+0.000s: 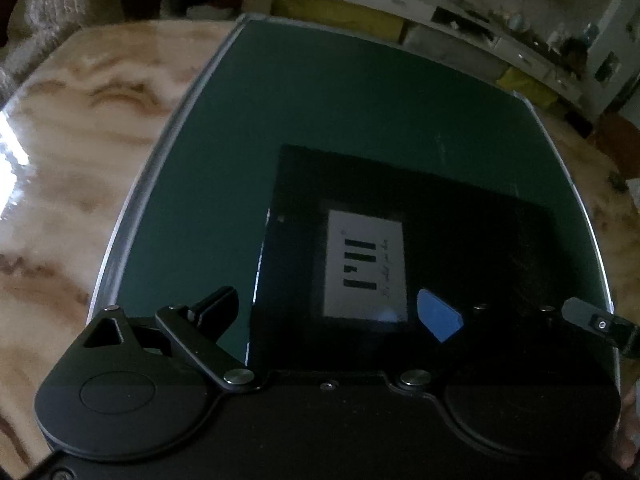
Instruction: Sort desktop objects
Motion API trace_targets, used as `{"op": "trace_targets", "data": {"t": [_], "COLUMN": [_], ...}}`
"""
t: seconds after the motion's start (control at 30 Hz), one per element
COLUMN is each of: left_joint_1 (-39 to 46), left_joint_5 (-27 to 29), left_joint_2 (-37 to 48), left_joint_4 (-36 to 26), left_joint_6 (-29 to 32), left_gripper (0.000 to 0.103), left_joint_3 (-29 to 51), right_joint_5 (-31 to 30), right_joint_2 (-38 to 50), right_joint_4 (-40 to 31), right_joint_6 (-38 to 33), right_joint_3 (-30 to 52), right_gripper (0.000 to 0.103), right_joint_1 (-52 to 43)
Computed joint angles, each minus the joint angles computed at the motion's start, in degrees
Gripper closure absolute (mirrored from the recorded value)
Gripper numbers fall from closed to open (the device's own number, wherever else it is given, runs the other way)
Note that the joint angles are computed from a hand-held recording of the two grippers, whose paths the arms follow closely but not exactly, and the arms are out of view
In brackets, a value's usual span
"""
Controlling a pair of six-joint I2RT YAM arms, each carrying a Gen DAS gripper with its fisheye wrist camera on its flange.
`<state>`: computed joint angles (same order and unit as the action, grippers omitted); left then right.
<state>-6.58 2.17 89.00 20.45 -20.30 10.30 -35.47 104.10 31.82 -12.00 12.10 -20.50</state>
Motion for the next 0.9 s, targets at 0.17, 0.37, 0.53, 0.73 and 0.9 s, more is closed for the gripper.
{"op": "trace_targets", "data": {"t": [0.17,0.37,0.53,0.73,0.9], "left_joint_1": [1.7,1.2,0.2,-1.8,-4.2], "left_joint_5": [2.2,2.7,2.1,0.7,-1.1], "left_joint_2": [4.9,6.4,6.2,4.1,0.2], "left_joint_4": [3.6,5.3,5.5,5.5,3.2], "left_joint_6": [0.2,0.2,0.7,0.7,-0.5], "left_gripper": [0.008,0.005,0.005,0.006,0.006], "left_joint_3": [0.6,0.5,0.3,-0.9,-2.0], "right_joint_5": [0.1,-2.0,-1.1,-1.7,-0.8], "right_joint_2": [3.4,6.4,5.8,4.9,1.8], "right_joint_4": [0.9,-0.5,0.7,0.7,0.7], "right_joint_6": [0.8,0.6,0.8,-1.5,-2.1], "right_joint_3": [1.5,3.7,2.9,2.0,0.3], "right_gripper": [0.015,0.021,0.02,0.02,0.02], "right_joint_1": [0.5,0.4,1.7,1.2,1.8]}}
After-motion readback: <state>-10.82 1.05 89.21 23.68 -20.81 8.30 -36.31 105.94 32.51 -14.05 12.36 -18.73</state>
